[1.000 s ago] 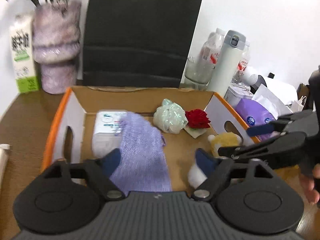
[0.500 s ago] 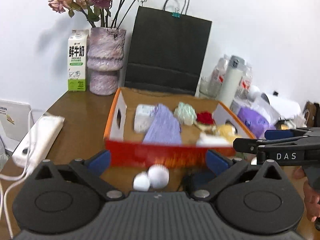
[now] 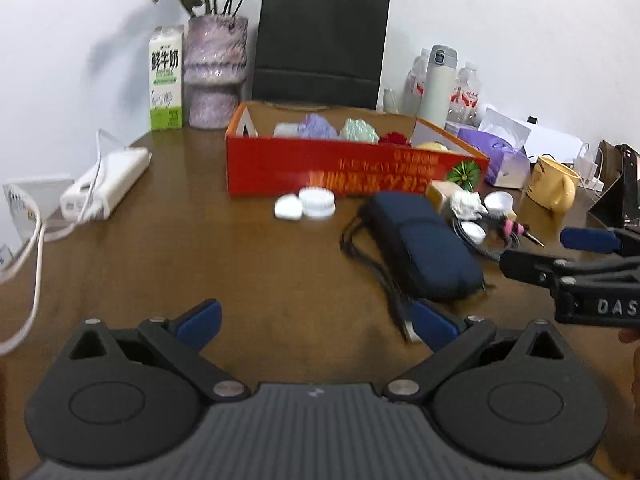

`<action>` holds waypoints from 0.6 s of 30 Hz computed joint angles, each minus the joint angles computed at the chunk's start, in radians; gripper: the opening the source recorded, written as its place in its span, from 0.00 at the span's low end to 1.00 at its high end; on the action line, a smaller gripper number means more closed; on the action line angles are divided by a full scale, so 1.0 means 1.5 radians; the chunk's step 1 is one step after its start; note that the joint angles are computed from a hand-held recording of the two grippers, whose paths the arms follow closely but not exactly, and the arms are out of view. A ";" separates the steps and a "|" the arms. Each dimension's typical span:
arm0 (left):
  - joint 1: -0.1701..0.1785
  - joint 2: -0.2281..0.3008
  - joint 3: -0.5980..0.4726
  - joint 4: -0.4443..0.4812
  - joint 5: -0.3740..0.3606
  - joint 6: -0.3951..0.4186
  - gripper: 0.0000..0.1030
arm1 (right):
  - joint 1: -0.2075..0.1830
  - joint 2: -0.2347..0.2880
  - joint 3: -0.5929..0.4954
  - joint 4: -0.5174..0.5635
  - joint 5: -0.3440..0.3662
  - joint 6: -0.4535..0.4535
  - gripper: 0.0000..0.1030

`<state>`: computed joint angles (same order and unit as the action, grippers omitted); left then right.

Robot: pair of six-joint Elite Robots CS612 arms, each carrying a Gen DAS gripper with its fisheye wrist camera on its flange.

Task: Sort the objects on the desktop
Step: 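Release both items in the box and withdraw both tools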

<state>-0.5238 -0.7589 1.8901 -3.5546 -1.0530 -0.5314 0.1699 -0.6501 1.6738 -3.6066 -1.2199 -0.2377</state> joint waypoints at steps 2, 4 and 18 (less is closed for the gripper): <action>-0.004 -0.003 0.008 0.004 0.000 -0.022 1.00 | -0.006 -0.005 0.013 0.005 0.022 0.003 0.89; -0.011 -0.006 0.016 0.008 0.008 -0.029 1.00 | -0.007 -0.007 0.024 -0.002 0.020 0.009 0.89; -0.025 -0.006 0.017 0.031 0.039 -0.015 1.00 | -0.008 0.005 0.036 -0.009 0.021 0.024 0.91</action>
